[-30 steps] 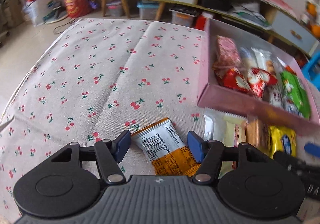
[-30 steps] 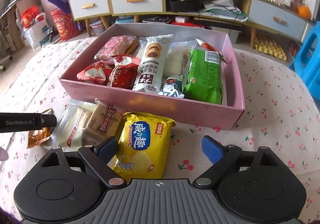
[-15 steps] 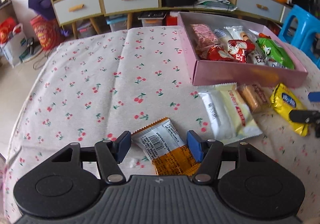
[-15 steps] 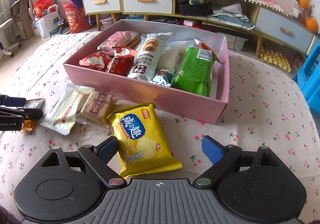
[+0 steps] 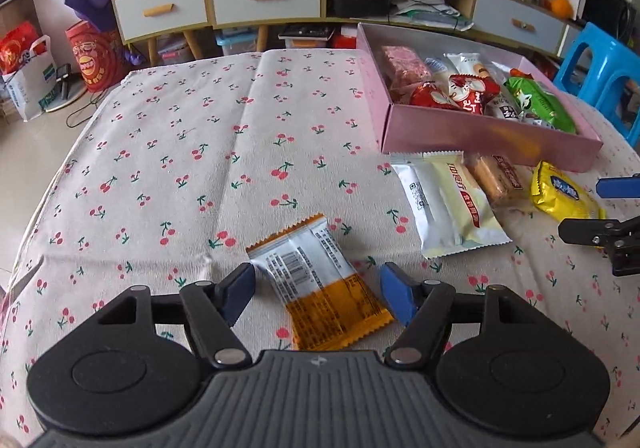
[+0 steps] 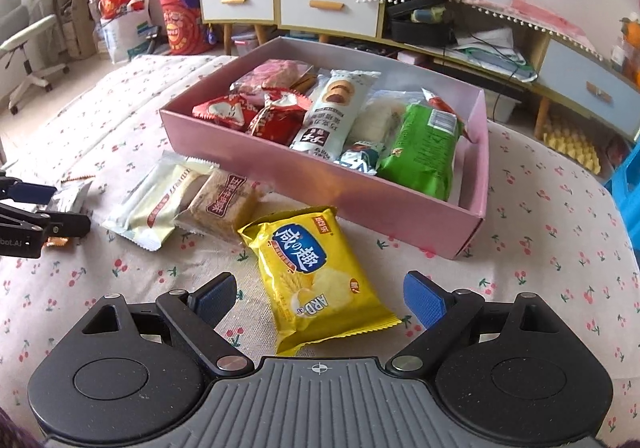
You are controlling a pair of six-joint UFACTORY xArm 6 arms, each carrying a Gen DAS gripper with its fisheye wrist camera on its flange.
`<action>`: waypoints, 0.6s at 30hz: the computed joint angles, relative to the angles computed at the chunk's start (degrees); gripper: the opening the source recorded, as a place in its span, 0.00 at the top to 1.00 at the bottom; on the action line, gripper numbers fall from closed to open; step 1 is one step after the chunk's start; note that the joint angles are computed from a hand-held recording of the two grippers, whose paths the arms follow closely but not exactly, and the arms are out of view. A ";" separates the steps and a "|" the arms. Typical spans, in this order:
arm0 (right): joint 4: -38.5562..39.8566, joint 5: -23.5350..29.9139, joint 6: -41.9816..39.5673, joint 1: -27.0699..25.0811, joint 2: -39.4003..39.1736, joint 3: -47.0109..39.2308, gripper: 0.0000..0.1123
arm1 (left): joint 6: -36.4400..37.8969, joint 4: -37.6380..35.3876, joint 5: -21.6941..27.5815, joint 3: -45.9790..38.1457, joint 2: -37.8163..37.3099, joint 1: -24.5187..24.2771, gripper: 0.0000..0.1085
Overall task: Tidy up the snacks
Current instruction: 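Grasp the orange-and-white wafer pack with the left tool while the right tool grasps the yellow chip bag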
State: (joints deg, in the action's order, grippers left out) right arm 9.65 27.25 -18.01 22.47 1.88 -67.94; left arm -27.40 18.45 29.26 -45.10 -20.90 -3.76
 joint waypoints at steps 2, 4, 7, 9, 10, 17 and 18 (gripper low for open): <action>-0.47 -0.26 0.41 0.19 0.20 0.10 0.18 | -2.83 0.91 0.73 -0.35 0.10 -0.18 0.39; -0.57 -0.32 0.49 0.20 0.55 -0.04 0.18 | -7.15 2.74 1.52 -0.70 0.20 -0.31 0.42; -0.47 -0.58 0.53 0.27 0.97 -0.22 0.18 | -12.05 5.69 2.31 -1.02 0.33 -0.77 0.43; -0.39 -0.75 0.52 0.31 1.24 -0.44 0.18 | -14.34 7.52 3.03 -1.20 0.33 -1.25 0.46; -0.41 -0.86 0.57 0.32 1.34 -0.57 0.20 | -15.18 8.22 3.38 -1.30 0.31 -1.41 0.47; -0.28 -0.27 1.17 0.79 1.88 -1.66 0.33 | -18.72 9.24 5.28 -2.79 0.89 -2.04 0.65; -1.53 0.04 2.13 0.88 2.11 -1.96 0.38 | -18.64 8.65 5.34 -2.92 0.95 -1.95 0.65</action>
State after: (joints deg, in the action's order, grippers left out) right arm 8.12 27.28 -15.88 23.35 3.99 -69.90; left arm -46.04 27.09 34.60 -48.02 -19.95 -5.71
